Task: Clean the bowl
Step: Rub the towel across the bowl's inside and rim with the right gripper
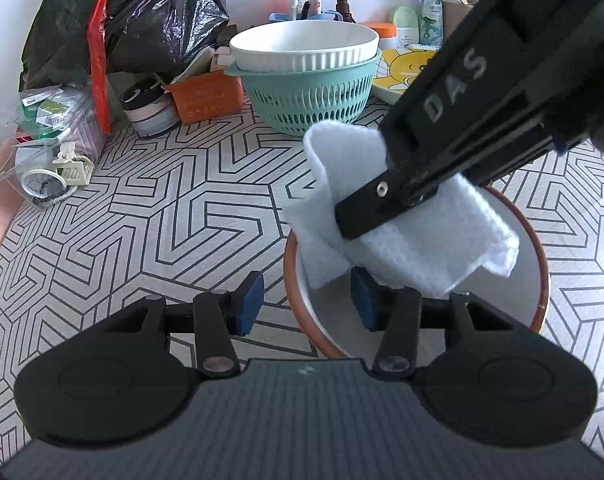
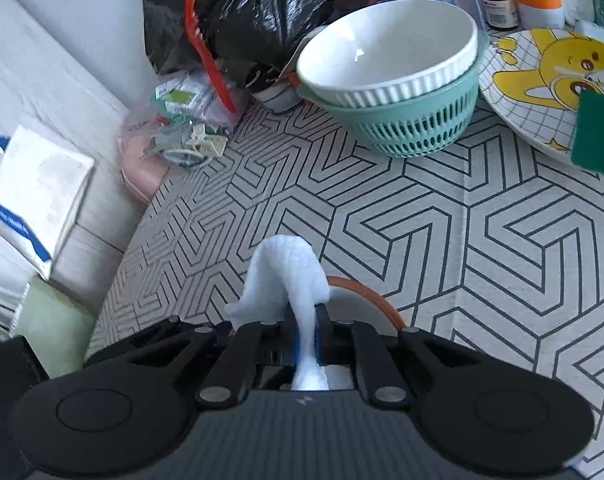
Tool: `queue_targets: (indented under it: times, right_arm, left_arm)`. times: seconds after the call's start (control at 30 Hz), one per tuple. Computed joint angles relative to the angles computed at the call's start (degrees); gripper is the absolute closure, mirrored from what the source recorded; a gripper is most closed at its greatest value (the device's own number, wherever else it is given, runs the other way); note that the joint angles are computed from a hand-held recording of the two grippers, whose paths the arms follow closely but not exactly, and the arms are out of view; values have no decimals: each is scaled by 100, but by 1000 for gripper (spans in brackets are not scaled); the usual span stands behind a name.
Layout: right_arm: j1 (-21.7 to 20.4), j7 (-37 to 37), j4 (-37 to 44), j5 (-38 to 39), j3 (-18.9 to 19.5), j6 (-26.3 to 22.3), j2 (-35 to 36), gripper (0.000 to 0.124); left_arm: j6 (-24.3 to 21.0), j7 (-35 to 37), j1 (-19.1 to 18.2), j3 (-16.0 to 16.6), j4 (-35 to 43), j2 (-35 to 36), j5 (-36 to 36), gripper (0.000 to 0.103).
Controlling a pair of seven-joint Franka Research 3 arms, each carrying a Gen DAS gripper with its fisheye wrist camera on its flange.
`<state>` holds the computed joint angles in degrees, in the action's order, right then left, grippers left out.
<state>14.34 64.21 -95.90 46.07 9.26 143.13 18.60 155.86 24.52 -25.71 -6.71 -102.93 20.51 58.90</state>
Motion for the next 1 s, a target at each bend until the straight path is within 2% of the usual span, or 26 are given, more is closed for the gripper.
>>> queue_targets:
  times: [0.1, 0.23, 0.6, 0.77, 0.9, 1.0]
  right_arm:
    - [-27, 53, -117, 12, -42, 61, -63, 118]
    - [-154, -121, -334, 368, -20, 123, -205, 122]
    - [4, 151, -236, -116, -109, 139, -159, 120]
    - [48, 13, -212, -122, -21, 238, -121, 118]
    - [43, -134, -67, -76, 43, -33, -54, 118]
    - [65, -241, -121, -47, 51, 3, -102, 118]
  left_arm:
    - [-318, -102, -127, -2, 212, 110, -9, 49]
    - [-298, -75, -111, -8, 202, 105, -7, 49]
    - [-268, -30, -91, -12, 179, 88, -23, 49]
    - [-258, -20, -85, -13, 161, 77, -24, 49]
    - [-213, -29, -65, -4, 113, 54, 3, 49]
    - [-211, -43, -64, -3, 113, 55, 13, 49]
